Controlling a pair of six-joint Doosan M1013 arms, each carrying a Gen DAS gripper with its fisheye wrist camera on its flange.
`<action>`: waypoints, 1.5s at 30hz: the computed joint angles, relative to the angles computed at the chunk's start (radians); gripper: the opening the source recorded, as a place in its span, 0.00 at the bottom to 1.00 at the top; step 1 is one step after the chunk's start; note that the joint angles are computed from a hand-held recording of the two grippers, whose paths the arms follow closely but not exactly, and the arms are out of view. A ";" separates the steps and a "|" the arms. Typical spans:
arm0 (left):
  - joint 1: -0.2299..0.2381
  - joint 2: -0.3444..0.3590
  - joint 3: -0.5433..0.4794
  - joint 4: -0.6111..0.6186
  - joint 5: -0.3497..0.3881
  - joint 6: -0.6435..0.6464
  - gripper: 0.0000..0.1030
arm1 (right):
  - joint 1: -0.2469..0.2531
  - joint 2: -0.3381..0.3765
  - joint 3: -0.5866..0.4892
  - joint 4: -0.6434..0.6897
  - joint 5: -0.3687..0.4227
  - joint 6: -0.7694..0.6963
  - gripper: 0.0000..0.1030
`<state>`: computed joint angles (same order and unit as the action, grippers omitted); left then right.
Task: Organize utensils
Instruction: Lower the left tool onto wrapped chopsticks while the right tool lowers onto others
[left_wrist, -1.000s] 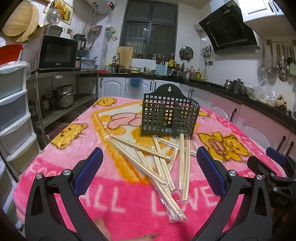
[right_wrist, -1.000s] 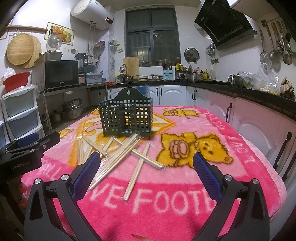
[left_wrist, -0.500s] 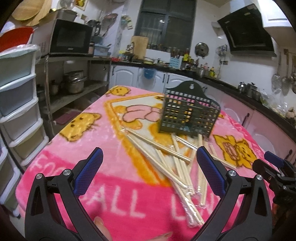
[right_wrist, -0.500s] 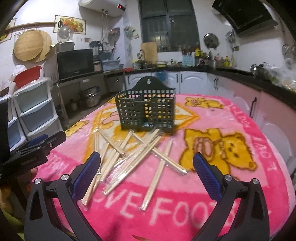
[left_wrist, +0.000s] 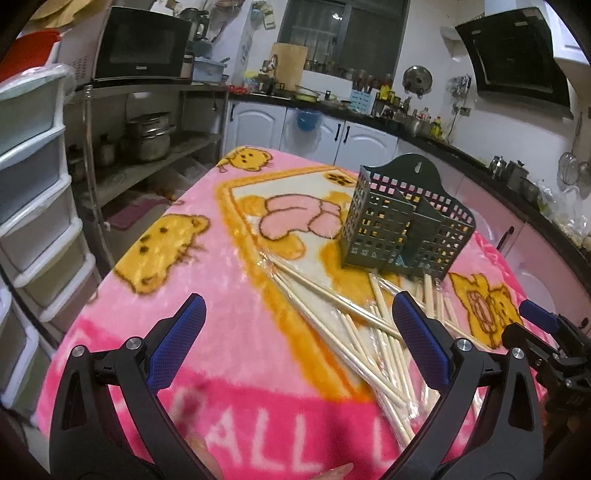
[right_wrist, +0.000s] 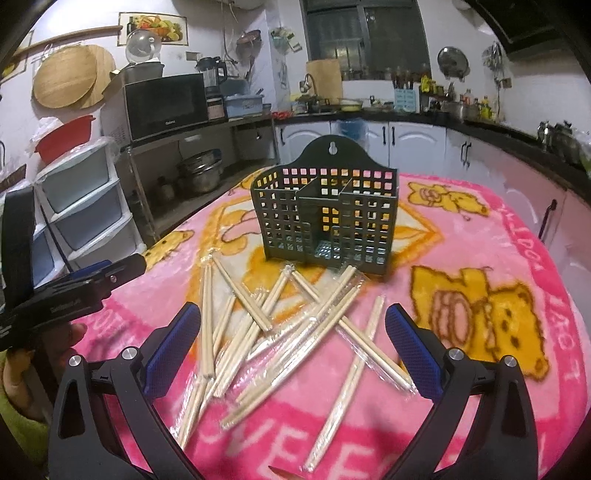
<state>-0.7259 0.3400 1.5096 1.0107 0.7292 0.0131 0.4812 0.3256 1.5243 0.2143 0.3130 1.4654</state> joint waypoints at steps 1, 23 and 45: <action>0.006 0.007 -0.012 -0.023 0.002 0.034 0.91 | -0.001 0.006 -0.008 -0.007 0.007 0.009 0.94; 0.160 0.090 -0.099 -0.635 -0.130 0.508 0.58 | -0.090 0.179 -0.239 0.192 0.356 -0.035 0.61; 0.209 0.150 -0.174 -0.754 -0.107 0.588 0.22 | -0.128 0.249 -0.328 0.317 0.484 -0.046 0.31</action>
<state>-0.5167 0.4903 1.3356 0.2564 0.6226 0.6008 0.3528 0.5748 1.1958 0.5309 0.7968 1.4198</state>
